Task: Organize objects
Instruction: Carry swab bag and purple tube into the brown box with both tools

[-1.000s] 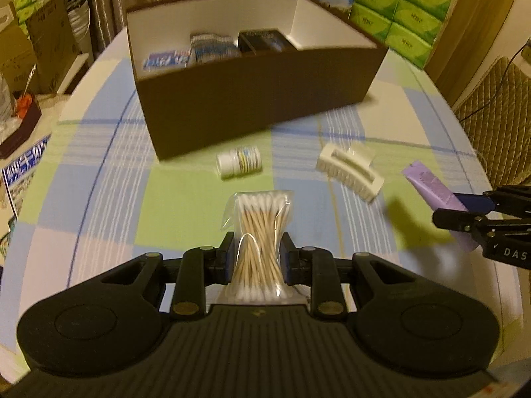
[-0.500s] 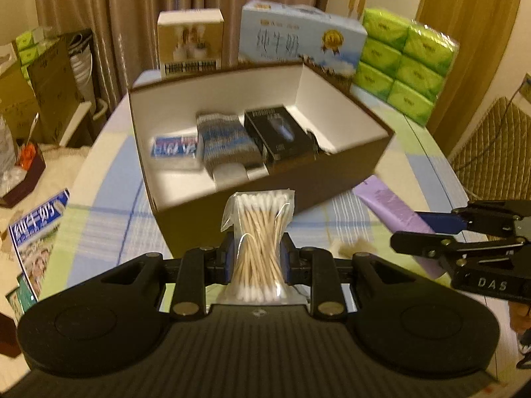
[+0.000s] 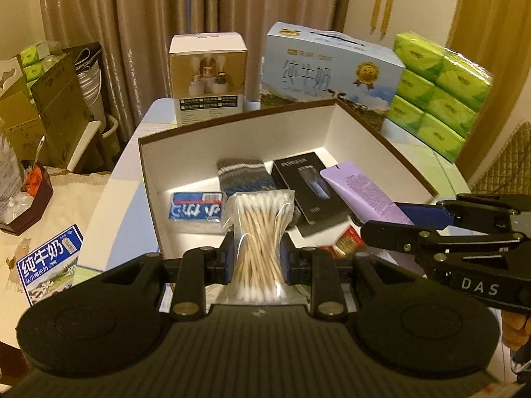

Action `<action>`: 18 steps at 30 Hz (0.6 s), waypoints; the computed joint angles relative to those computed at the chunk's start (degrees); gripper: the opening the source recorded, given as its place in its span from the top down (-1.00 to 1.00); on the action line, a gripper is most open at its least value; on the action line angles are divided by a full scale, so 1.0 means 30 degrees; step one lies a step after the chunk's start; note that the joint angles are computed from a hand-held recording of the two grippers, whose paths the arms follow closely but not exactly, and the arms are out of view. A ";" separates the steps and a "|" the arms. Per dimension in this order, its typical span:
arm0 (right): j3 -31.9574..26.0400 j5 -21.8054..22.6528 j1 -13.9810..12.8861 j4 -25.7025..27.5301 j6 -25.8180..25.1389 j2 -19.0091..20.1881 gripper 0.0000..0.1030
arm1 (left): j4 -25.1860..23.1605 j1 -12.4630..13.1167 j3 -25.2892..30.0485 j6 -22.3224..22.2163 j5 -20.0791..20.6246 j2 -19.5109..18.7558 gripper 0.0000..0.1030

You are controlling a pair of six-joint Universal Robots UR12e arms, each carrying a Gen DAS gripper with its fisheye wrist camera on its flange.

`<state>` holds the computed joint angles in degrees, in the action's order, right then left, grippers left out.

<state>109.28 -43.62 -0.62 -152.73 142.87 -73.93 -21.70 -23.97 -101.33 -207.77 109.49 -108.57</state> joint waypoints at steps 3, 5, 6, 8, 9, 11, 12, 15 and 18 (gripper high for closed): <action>-0.0477 -0.0451 0.0349 -0.0114 0.0487 0.0461 0.40 | -0.0273 0.0394 0.0251 -0.0077 -0.0410 -0.0213 0.57; -0.0764 -0.0770 0.0558 -0.0173 0.0765 0.0744 0.40 | -0.0582 0.0592 0.0435 -0.0036 -0.0517 -0.0372 0.57; -0.0932 -0.0927 0.0661 -0.0123 0.0889 0.0896 0.40 | -0.0696 0.0693 0.0523 0.0001 -0.0589 -0.0457 0.57; -0.1204 -0.1186 0.0818 -0.0052 0.1204 0.1160 0.40 | -0.0868 0.0892 0.0632 -0.0011 -0.0825 -0.0586 0.57; -0.1345 -0.1307 0.0890 0.0005 0.1306 0.1287 0.40 | -0.0952 0.0964 0.0681 -0.0021 -0.0947 -0.0650 0.57; -0.1590 -0.1549 0.1027 0.0089 0.1407 0.1518 0.40 | -0.1091 0.1106 0.0758 -0.0011 -0.1140 -0.0760 0.57; -0.1680 -0.1682 0.1084 0.0104 0.1432 0.1613 0.40 | -0.1138 0.1175 0.0798 0.0018 -0.1225 -0.0829 0.57; -0.1968 -0.2015 0.1231 0.0385 0.1444 0.1899 0.40 | -0.1313 0.1364 0.0913 0.0092 -0.1536 -0.1003 0.57; -0.2251 -0.2245 0.1334 0.0819 0.1551 0.2178 0.40 | -0.1456 0.1501 0.1014 0.0194 -0.1766 -0.1157 0.57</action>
